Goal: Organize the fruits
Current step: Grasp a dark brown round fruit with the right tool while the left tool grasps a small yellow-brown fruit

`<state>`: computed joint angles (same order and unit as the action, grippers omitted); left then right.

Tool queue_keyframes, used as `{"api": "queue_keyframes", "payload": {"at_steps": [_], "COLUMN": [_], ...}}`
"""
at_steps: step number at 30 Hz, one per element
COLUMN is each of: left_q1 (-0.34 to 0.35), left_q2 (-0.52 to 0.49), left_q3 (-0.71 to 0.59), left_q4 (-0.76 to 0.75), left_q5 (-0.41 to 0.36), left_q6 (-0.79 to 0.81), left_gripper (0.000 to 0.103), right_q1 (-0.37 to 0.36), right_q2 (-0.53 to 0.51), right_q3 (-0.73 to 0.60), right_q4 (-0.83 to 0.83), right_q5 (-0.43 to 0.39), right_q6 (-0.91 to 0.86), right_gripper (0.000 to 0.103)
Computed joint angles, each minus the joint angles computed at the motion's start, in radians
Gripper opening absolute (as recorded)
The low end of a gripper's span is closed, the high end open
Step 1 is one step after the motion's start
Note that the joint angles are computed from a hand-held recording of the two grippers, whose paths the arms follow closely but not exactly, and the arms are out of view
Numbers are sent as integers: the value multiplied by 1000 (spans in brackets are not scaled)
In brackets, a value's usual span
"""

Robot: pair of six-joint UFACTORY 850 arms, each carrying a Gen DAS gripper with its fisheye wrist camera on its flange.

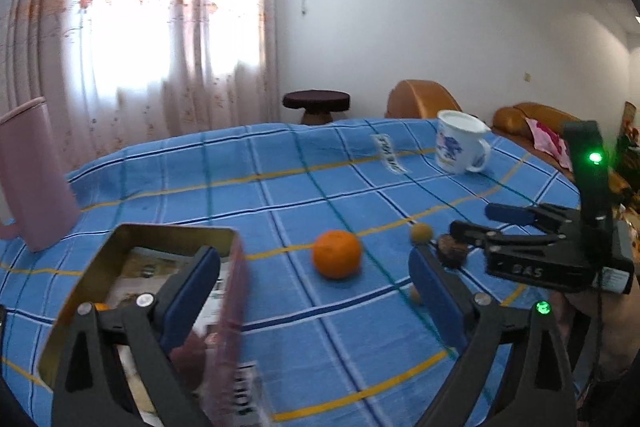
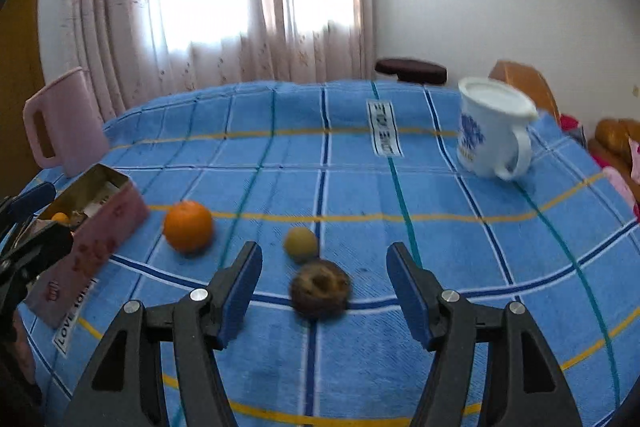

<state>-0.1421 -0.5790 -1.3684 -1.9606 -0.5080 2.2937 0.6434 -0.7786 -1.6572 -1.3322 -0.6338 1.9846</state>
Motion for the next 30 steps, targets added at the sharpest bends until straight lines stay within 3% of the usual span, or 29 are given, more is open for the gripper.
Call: {"api": "queue_keyframes", "payload": {"at_steps": [6, 9, 10, 11, 14, 19, 21, 28, 30], "left_q1": [-43, -54, -57, -58, -60, -67, -74, -104, -110], "left_q2": [-27, -45, -51, -55, -59, -61, -68, -126, -148], "left_q3": [-31, -54, -63, -67, -74, -75, -85, -181, -215], "left_q4": [55, 83, 106, 117, 163, 247, 308, 701, 808], "left_q5": [52, 79, 86, 87, 79, 54, 56, 19, -13], "left_q6": [-30, -59, -84, -96, -145, -206, -256, -612, -713], "left_gripper": [97, 98, 97, 97, 97, 94, 89, 56, 54], "right_q1": [-22, -46, -52, -52, -45, -4, 6, 7, 10], "right_q2": [-34, -60, -65, -63, -60, -25, -9, 11, 5], "right_q3": [-53, -93, -98, -93, -86, -34, -9, 19, 11], "right_q4": [161, 329, 360, 350, 315, 105, 52, 11, 13], "right_q5": [50, 105, 117, 119, 115, 1, -32, -44, -50], "right_q6": [-166, -328, -354, -340, -321, -119, -53, 5, -2], "right_gripper": [63, 57, 49, 43, 42, 42, 42, 42, 42]}}
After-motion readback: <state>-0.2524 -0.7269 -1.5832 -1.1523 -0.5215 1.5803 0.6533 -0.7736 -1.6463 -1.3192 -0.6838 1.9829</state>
